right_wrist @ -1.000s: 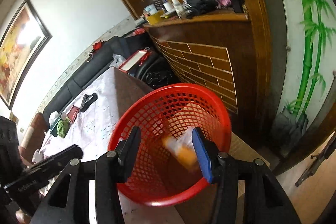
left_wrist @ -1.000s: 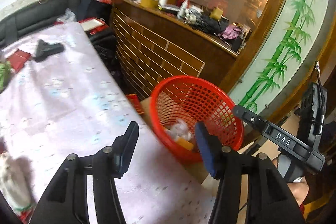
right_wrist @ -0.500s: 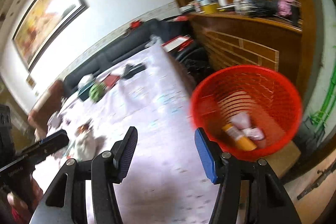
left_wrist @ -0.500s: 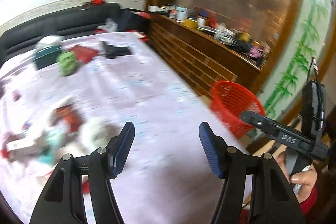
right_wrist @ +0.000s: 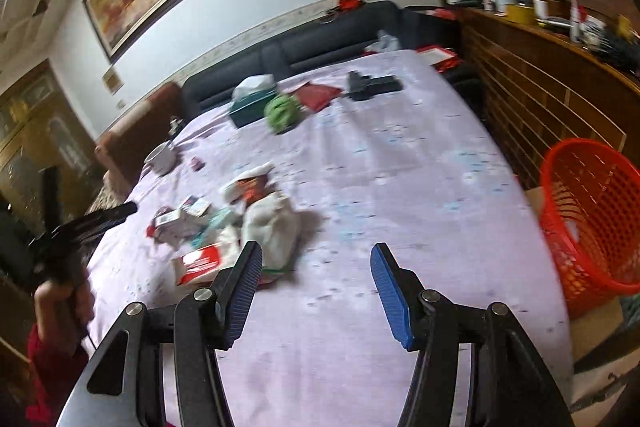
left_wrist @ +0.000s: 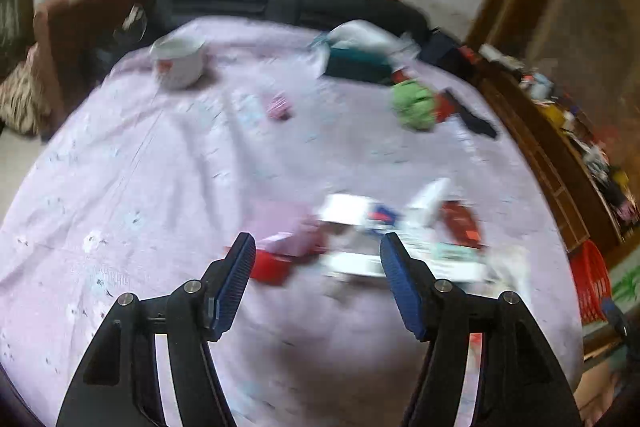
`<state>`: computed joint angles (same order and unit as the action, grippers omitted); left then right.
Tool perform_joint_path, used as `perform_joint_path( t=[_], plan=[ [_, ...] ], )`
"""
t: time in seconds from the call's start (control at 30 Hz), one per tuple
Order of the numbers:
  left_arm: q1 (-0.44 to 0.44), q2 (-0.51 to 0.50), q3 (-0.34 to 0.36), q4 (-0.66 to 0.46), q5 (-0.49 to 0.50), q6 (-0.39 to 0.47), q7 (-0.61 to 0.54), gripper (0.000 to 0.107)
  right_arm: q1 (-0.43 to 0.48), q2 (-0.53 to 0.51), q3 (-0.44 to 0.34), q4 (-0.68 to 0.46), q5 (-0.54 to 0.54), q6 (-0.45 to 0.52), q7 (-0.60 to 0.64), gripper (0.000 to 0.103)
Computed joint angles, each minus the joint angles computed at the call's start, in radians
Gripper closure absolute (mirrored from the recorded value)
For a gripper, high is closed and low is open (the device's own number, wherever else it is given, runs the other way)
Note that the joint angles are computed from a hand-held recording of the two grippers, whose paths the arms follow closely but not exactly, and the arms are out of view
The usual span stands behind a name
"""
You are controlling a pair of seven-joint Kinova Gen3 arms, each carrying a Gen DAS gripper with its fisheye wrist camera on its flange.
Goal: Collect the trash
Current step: 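Return the left gripper to the table and grasp the pink-and-red plastic bag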
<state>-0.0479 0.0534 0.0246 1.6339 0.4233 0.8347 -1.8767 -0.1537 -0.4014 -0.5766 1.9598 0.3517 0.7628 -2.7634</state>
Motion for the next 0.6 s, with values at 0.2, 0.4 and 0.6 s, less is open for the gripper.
perform_joint_path(
  t=[0.2,0.4,0.6],
  plan=[
    [-0.053,0.135,0.018,-0.064,0.072,0.052,-0.070,0.044,-0.018,0.066,-0.052,-0.041,0.047,0.023,-0.036,0.042],
    [-0.053,0.163,0.038,-0.025,0.112,-0.034,-0.102,0.047,-0.100,0.106,-0.007,-0.073,0.081,0.059,-0.045,0.042],
    [-0.055,0.127,0.041,0.008,0.087,-0.061,-0.101,0.066,-0.216,0.163,0.127,-0.099,-0.003,-0.034,0.071,0.042]
  ],
)
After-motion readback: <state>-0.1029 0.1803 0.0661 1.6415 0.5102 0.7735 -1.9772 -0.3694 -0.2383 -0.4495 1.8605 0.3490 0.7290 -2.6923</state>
